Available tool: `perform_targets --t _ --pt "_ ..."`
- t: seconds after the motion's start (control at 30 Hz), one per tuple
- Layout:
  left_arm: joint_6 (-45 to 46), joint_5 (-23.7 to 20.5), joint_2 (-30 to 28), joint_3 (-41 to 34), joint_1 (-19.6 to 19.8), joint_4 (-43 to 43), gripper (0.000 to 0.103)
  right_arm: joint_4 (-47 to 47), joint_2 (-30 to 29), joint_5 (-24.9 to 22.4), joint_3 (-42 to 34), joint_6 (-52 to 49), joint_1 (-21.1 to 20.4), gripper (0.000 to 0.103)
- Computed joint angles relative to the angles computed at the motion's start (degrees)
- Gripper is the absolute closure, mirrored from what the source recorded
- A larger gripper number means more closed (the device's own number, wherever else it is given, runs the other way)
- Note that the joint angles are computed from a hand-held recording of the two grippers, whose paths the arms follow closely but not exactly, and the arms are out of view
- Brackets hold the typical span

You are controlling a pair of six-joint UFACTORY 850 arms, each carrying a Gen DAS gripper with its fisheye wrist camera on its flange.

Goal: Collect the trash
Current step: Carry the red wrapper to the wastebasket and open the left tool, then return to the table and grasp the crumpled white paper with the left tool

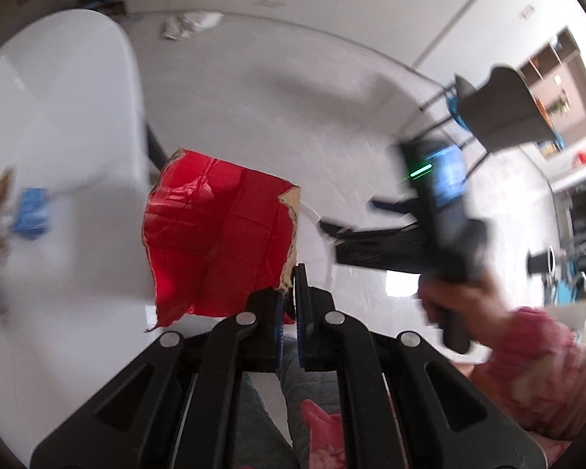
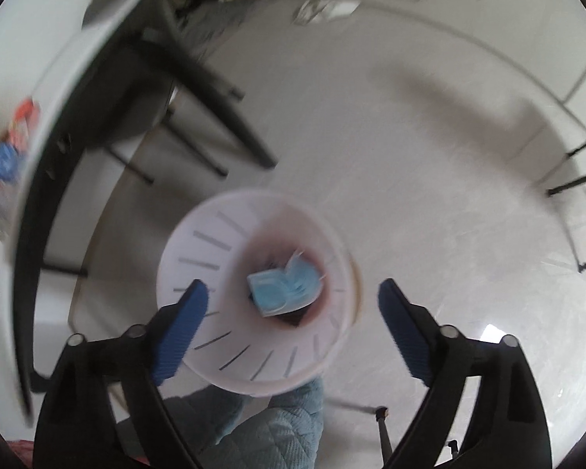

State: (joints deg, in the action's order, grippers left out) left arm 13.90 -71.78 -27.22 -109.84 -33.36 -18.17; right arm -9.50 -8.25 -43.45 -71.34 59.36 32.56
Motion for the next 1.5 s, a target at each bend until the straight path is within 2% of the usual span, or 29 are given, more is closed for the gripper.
perform_targets --t 0.13,0.23,0.37,0.6,0.67,0.7,0.73,0.77,0.8,0.83,0.9,1.0,1.1,1.17,1.23,1.3,1.43,1.5 --pt "0.31 0.27 -3.12 2.22 -1.66 -0.94 0.098 -6.26 6.0 -4.1 2.4 7.98 0.87 0.009" --pt "-0.98 1.94 -6.23 5.38 -2.69 -0.34 0.098 -7.46 8.11 -5.01 3.72 11.04 1.01 0.009" --pt "-2.81 4.89 -9.77 9.16 -3.82 1.97 0.098 -7.72 10.39 -5.06 6.78 13.62 1.12 0.009" --pt "-4.63 6.08 -16.59 8.74 -4.73 3.06 0.098 -6.54 12.5 -7.26 10.75 15.47 2.24 0.009" --pt "-4.65 5.85 -17.68 8.39 -5.01 3.38 0.094 -6.33 12.83 -7.69 11.39 16.02 2.67 0.009" --pt "-5.14 5.41 -18.13 8.0 -5.16 3.73 0.086 -6.13 13.01 -7.89 11.65 16.14 2.88 0.009" --pt "-5.52 5.27 -18.18 7.98 -5.15 3.92 0.073 -6.08 13.09 -8.03 11.68 16.27 3.0 0.009" --pt "-6.09 5.81 -17.87 8.41 -5.61 3.85 0.063 -6.01 13.24 -8.09 11.77 16.44 3.19 0.009" --pt "-6.15 6.11 -16.79 9.01 -5.54 3.98 0.049 -6.04 13.2 -8.09 11.68 16.46 3.19 0.009" --pt "-5.86 7.09 -15.66 9.66 -5.59 4.16 0.043 -6.4 13.26 -8.14 11.48 16.81 3.33 0.009" --pt "-5.19 7.38 -14.54 9.96 -5.71 3.98 0.039 -7.02 13.21 -8.16 10.86 17.21 3.34 0.009" --pt "-5.68 5.93 -13.47 8.27 -5.85 3.4 0.038 -9.41 13.5 -8.76 9.14 18.38 3.7 0.009" --pt "-6.76 5.66 -8.35 7.88 -4.69 0.16 0.037 -12.79 13.39 -10.92 5.66 18.81 4.29 0.009" --pt "-7.3 5.54 -4.77 6.83 -3.79 -2.17 0.03 -15.51 13.19 -12.07 2.56 18.69 4.73 0.009" --pt "-7.49 5.51 -1.29 5.65 -2.87 -2.32 0.016 -17.52 12.74 -12.64 -0.78 17.78 4.89 0.009" --pt "-7.66 4.89 2.13 2.42 -1.44 -0.8 0.008 -19.39 11.6 -12.38 -5.22 15.76 4.91 0.009" --pt "-10.85 5.11 5.74 -3.38 1.73 4.14 0.008 -23.14 7.43 -11.34 -14.56 11.16 5.65 0.003" --pt "-14.98 7.42 8.45 -3.84 4.04 7.92 0.008 -23.32 4.32 -10.09 -19.89 7.18 6.16 0.003"
